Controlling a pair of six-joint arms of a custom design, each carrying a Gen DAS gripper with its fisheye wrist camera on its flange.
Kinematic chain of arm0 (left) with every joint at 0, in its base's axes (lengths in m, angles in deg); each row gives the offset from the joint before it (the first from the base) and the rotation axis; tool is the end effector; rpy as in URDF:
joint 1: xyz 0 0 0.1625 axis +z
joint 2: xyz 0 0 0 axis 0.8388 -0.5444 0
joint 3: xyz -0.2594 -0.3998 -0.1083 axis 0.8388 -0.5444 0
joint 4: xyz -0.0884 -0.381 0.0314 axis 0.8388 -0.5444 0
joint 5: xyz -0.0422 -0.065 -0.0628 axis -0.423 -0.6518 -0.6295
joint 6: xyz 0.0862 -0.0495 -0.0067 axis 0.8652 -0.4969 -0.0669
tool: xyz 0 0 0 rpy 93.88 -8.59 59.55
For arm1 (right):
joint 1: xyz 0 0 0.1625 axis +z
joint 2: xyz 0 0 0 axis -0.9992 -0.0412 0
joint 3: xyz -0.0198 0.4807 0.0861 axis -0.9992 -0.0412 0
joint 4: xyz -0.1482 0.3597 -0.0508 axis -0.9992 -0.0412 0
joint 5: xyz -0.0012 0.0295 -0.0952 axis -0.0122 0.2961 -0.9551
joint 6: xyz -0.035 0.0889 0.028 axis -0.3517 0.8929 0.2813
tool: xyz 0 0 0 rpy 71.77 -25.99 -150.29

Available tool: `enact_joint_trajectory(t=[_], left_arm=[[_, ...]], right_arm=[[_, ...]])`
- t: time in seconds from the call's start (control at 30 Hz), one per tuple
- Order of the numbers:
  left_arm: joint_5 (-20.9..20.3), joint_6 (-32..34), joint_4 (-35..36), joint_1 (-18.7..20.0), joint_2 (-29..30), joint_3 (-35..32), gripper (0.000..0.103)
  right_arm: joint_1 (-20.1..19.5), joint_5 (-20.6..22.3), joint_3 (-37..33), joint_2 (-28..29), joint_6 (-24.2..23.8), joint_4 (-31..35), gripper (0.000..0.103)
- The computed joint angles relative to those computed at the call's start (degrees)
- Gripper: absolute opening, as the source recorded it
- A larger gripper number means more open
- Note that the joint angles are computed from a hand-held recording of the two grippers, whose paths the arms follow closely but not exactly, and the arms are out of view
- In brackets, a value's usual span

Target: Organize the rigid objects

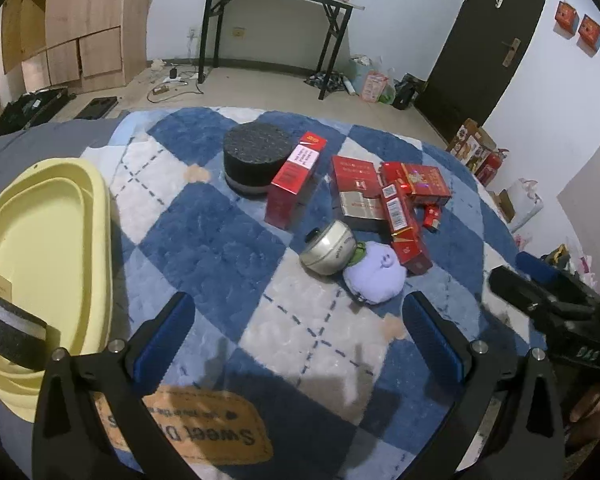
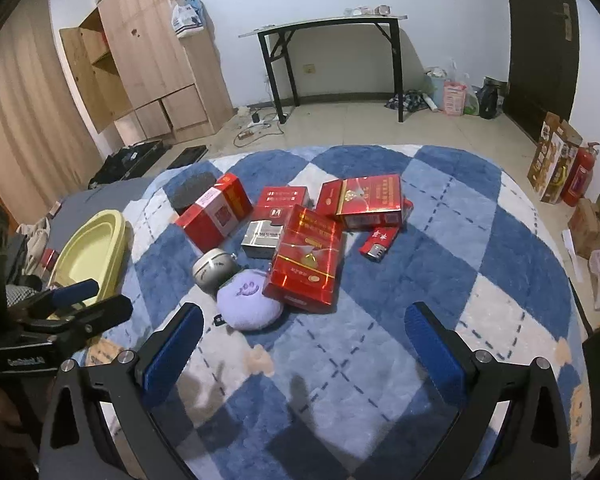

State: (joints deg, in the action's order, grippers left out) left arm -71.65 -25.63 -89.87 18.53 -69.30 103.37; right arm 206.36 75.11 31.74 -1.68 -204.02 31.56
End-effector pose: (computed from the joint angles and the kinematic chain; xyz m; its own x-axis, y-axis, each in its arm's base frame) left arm -0.0271 -0.7319 0.3261 -0.6629 0.6643 -0.3453 0.7326 0.6707 -0.1161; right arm 0.3987 -0.6237 -0.0738 -0.8100 0.3510 0.4699 -0.2158 0.5666 -0.7952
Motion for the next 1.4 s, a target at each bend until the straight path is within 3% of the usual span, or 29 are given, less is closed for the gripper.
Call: enact_joint_trajectory(t=[0.33,0.47,0.77,1.4], left_arm=[[0.22,-1.47,1.08,0.54,0.34,-1.78,0.103],[-0.24,-0.93,1.05,0.37,0.18,-1.48,0.103],[-1.99,-0.07,2.02,0.52,0.03,-1.85,0.103],[-0.38,-1.10,3.33,1.07,1.24,-3.28,0.103]], right_arm=[[0.57,0.57,8.03,-3.80,0.10,-9.78,0.103],[0.37,-0.28,7.98,-3.97,1.57,-8.69,0.103],[0.31,-0.11,5.21,-2.52,-0.35,-6.90,0.103],[-0.52,-2.13,3.84,-1.91,0.89,-4.35,0.103]])
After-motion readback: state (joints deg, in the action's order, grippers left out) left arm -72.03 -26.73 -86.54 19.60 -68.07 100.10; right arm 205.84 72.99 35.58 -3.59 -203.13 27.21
